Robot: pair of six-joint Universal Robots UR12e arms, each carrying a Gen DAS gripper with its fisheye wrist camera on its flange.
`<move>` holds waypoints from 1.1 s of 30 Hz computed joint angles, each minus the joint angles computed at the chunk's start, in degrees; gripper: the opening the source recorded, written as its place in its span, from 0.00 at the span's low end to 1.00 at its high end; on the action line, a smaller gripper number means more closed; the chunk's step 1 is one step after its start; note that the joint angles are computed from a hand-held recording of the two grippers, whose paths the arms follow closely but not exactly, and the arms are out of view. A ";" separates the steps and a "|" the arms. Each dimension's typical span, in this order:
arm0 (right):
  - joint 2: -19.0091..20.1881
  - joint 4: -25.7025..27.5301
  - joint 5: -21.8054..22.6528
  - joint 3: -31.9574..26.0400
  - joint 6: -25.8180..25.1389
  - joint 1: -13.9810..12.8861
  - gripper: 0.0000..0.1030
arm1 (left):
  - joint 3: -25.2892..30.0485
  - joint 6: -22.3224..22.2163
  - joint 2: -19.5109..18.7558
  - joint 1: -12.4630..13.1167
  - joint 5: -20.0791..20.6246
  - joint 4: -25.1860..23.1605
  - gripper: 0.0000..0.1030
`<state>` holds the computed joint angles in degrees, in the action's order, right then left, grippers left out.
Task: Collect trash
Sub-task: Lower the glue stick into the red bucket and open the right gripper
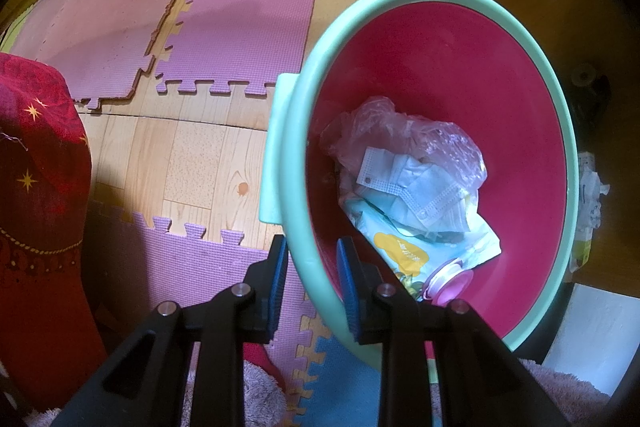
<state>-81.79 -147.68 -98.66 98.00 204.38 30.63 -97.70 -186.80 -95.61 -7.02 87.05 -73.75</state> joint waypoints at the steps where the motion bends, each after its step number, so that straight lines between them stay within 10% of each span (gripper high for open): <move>1: 0.10 0.42 0.26 -0.02 -0.13 0.02 0.11 | 0.00 0.00 0.00 0.00 0.00 0.00 0.26; 33: 7.33 19.39 7.36 -4.16 -5.31 -0.82 0.11 | -0.92 0.94 0.61 -0.25 0.67 1.45 0.27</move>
<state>-74.46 -128.30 -91.30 93.84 199.08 29.81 -98.62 -185.86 -95.00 -7.28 87.72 -72.30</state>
